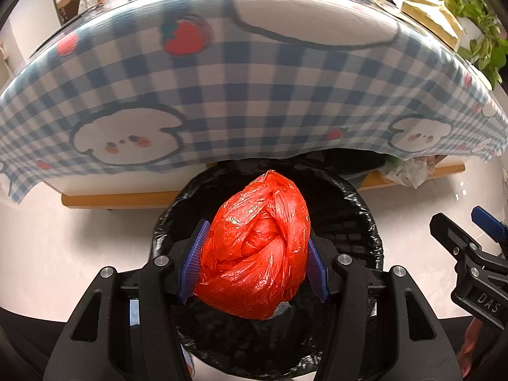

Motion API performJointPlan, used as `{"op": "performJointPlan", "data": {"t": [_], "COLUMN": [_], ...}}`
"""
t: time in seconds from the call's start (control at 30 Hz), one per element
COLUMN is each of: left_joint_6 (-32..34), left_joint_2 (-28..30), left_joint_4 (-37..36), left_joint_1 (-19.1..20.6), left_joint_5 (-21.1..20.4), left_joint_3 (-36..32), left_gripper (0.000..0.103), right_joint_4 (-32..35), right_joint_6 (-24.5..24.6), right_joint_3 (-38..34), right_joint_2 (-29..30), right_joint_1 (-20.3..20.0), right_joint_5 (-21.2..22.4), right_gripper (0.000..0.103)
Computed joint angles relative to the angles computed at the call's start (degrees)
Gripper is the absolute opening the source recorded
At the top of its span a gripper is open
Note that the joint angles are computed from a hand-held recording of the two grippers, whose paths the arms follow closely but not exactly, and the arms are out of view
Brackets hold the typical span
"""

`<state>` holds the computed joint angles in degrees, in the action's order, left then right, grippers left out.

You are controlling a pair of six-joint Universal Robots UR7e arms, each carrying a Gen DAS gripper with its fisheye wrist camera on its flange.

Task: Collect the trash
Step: 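Lower the red bag into the bin and open the left tool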

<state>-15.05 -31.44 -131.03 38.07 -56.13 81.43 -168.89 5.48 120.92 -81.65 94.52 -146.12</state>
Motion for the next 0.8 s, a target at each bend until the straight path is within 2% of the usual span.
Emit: {"op": "performJointPlan", "data": {"t": [0.3,0.47,0.53,0.8], "left_joint_6": [0.5,0.7,0.9,1.3], "left_joint_2": [2.1,2.5,2.4,1.6], "left_joint_4": [0.1,-0.8,-1.4,-3.5], "left_joint_1": [0.0,0.2,0.2,0.6], "left_joint_5": [-1.5,-1.6,-1.2,0.0], "left_joint_3": [-0.9,-0.6,-0.3,0.8], "left_gripper": [0.055,0.060,0.070,0.093], "right_joint_4": [-0.2,0.1,0.0,-0.7], "right_joint_6": [0.3,0.3,0.1,-1.3], "right_joint_3": [1.5,1.9,1.8,1.4], "right_joint_2": [-2.0,-2.6,-2.5,-1.3], "right_joint_1": [-1.5,-2.2,-2.2,-1.5], "right_joint_5": [-0.1,-0.1,-0.2,-1.0], "right_gripper": [0.095,0.095,0.095,0.096]}}
